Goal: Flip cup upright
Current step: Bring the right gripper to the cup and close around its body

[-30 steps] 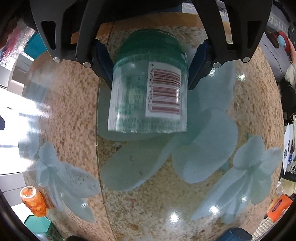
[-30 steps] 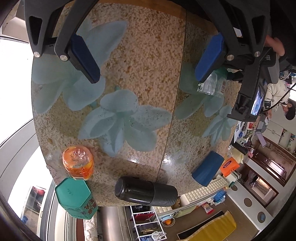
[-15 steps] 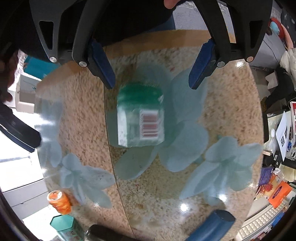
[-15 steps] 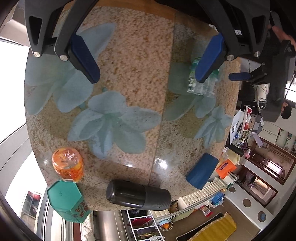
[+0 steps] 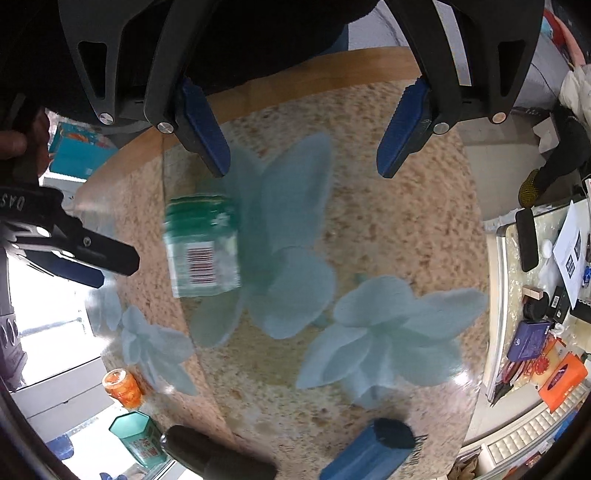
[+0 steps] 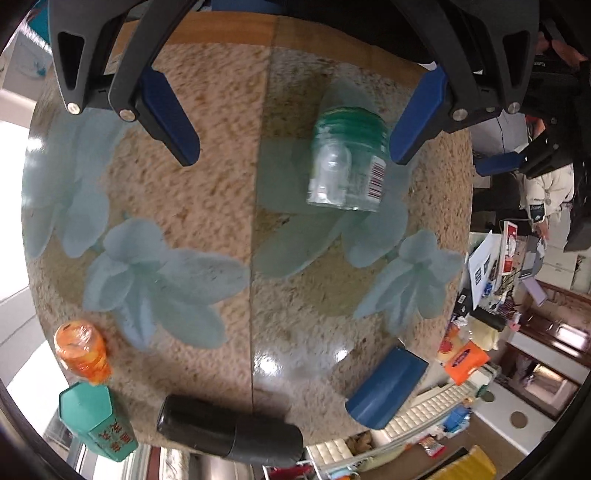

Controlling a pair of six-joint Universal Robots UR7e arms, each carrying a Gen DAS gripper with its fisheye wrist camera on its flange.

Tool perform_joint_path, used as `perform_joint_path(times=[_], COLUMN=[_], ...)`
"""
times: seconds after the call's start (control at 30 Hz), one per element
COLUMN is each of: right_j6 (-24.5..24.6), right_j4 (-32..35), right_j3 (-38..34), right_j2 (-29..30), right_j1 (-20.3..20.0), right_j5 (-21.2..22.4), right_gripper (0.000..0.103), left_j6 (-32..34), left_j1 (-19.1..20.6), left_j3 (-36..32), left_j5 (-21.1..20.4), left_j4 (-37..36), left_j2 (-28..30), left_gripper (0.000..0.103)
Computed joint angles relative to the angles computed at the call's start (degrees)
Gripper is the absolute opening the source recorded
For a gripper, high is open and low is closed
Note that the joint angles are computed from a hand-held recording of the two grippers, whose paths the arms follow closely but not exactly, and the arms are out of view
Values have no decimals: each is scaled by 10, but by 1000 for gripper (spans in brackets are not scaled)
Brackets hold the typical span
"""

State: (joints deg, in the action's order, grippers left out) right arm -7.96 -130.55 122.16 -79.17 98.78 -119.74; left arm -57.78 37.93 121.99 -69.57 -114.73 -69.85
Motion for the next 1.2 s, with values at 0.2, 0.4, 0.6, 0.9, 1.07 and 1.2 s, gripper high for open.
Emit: perform_joint_path(times=[0.2, 0.4, 0.6, 0.9, 1.07, 1.2], right_j6=[61, 115, 165, 211, 225, 229], right_j4=[14, 49, 81, 103, 116, 111], right_j3=[-8, -27, -49, -70, -77, -78], right_j2=[36, 77, 111, 140, 146, 168], right_j1=[24, 33, 20, 13, 14, 17], right_j5=[-20, -41, -28, -31, -37, -48], right_gripper=[103, 103, 103, 103, 95, 80], left_j6=[40, 69, 84, 110, 128, 131], left_j1=[20, 39, 55, 75, 75, 79], left_j3=[22, 36, 42, 44, 40, 30], left_j5=[11, 10, 9, -8, -1, -13], left_j4=[-3, -16, -21, -20, -13, -5], left_j2=[-28, -45, -56, -61, -60, -51], left_gripper=[84, 86, 86, 88, 103, 103])
